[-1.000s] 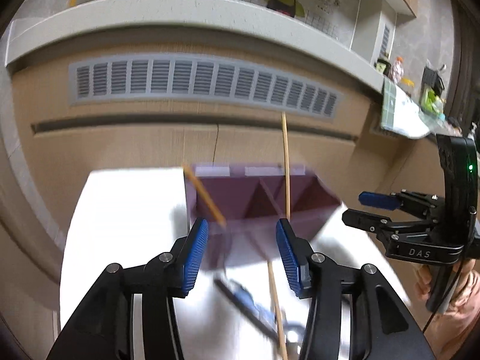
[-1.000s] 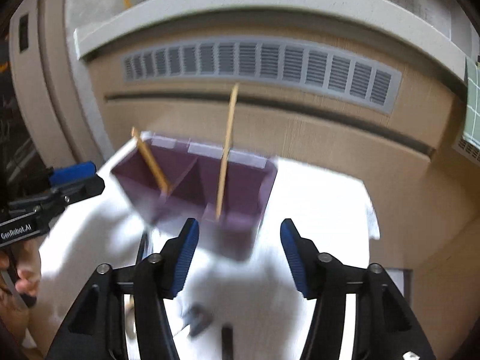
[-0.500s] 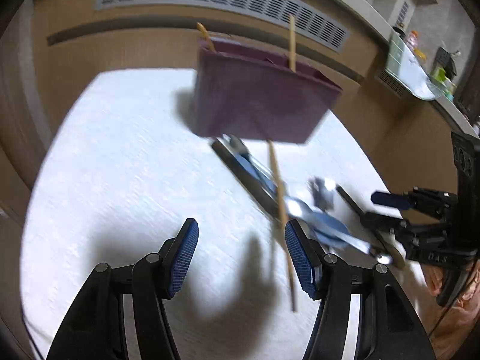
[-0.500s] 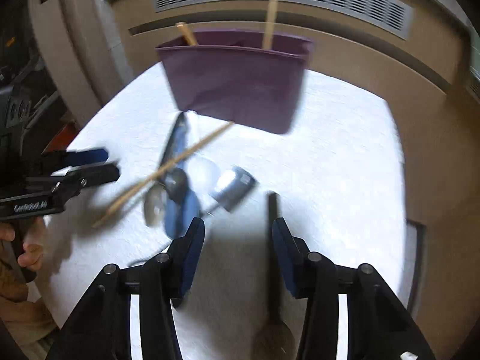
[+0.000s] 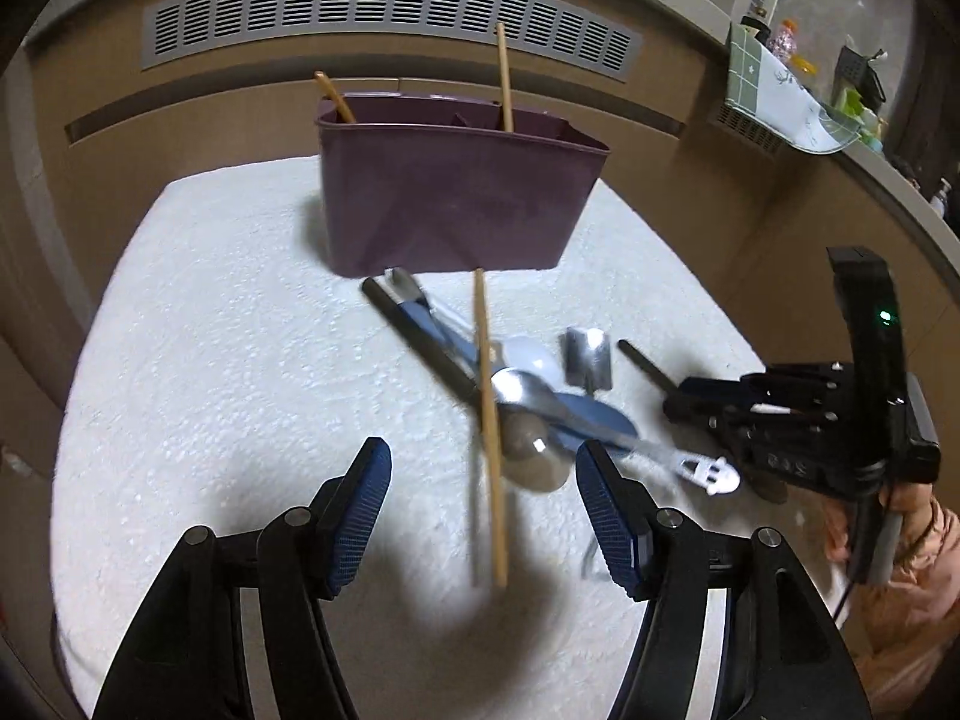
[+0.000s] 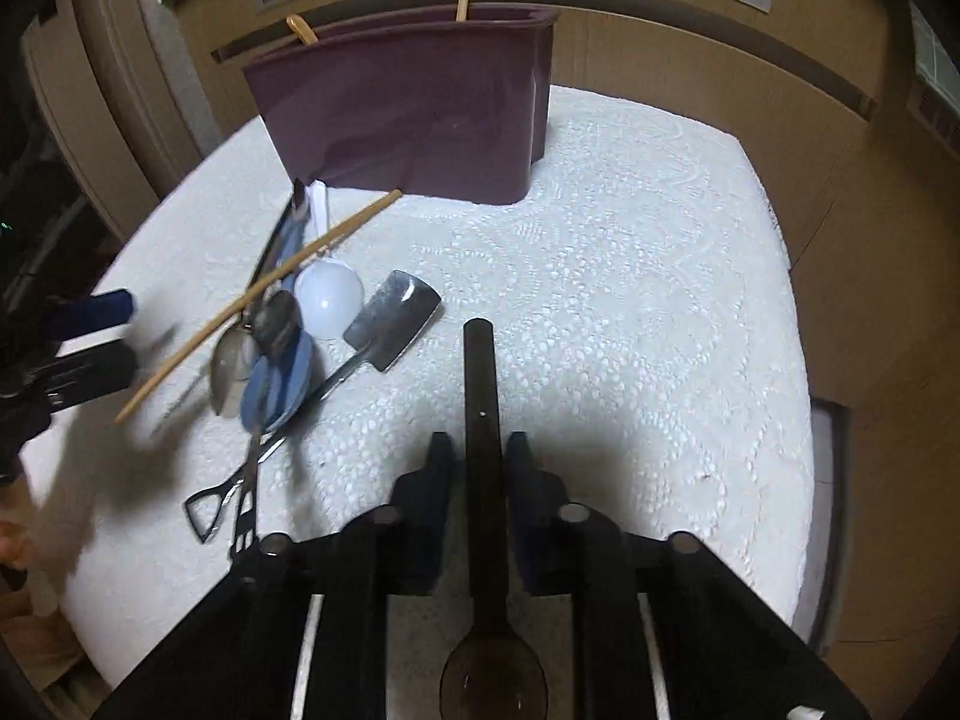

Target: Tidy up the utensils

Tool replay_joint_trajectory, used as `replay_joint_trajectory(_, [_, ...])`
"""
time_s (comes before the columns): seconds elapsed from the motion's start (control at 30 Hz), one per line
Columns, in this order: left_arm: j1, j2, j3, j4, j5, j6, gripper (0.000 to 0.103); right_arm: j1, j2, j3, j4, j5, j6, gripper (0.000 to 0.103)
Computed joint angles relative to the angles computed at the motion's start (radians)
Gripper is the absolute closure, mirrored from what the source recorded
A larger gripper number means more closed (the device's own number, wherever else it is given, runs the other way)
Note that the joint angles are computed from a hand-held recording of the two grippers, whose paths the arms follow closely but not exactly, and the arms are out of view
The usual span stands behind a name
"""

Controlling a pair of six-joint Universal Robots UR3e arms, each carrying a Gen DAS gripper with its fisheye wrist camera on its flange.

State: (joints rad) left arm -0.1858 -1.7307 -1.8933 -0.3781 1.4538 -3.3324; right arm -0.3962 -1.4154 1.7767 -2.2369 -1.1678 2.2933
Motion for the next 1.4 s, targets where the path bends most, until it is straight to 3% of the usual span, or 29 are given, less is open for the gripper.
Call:
replay_joint_trajectory(0.23, [0.025, 0.042, -0.062, 0.000, -0.024, 0.016, 0.034, -0.059, -0.067, -0.079, 0.304, 0.138, -0.071, 0.092])
replay_joint_trajectory(0.43, [0.021, 0.032, -0.083, 0.032, -0.103, 0.033, 0.035, -0.035, -0.126, 0.002, 0.211, 0.105, -0.058, 0.092])
replay_joint_trajectory(0.53, [0.002, 0.036, -0.092, 0.037, -0.066, 0.033, 0.035, -0.017, -0.126, 0.018, 0.160, 0.066, -0.045, 0.090])
replay_joint_trajectory(0.63, [-0.010, 0.045, -0.093, 0.018, 0.013, 0.014, 0.035, 0.001, -0.094, -0.058, 0.219, 0.092, -0.032, 0.090])
replay_joint_trajectory(0.8, [0.033, 0.090, -0.137, 0.034, 0.067, -0.019, 0.034, 0.092, 0.117, -0.369, 0.428, 0.155, 0.135, 0.090])
replay_joint_trajectory(1.0, [0.116, 0.126, -0.201, 0.067, 0.036, -0.006, 0.029, 0.244, 0.348, -0.609, 0.396, 0.110, 0.402, 0.089])
replay_joint_trajectory(1.13, [0.149, 0.119, -0.216, 0.074, 0.003, -0.001, 0.029, 0.342, 0.435, -0.689, 0.302, -0.036, 0.476, 0.087])
replay_joint_trajectory(1.2, [0.154, 0.115, -0.217, 0.075, -0.006, 0.004, 0.029, 0.353, 0.439, -0.704, 0.311, -0.064, 0.446, 0.088])
replay_joint_trajectory(1.27, [0.155, 0.109, -0.213, 0.074, -0.013, 0.008, 0.029, 0.338, 0.412, -0.684, 0.349, -0.053, 0.363, 0.096])
replay_joint_trajectory(1.4, [0.155, 0.068, -0.151, 0.052, -0.055, 0.029, 0.029, 0.268, 0.280, -0.491, 0.276, -0.060, 0.250, 0.098])
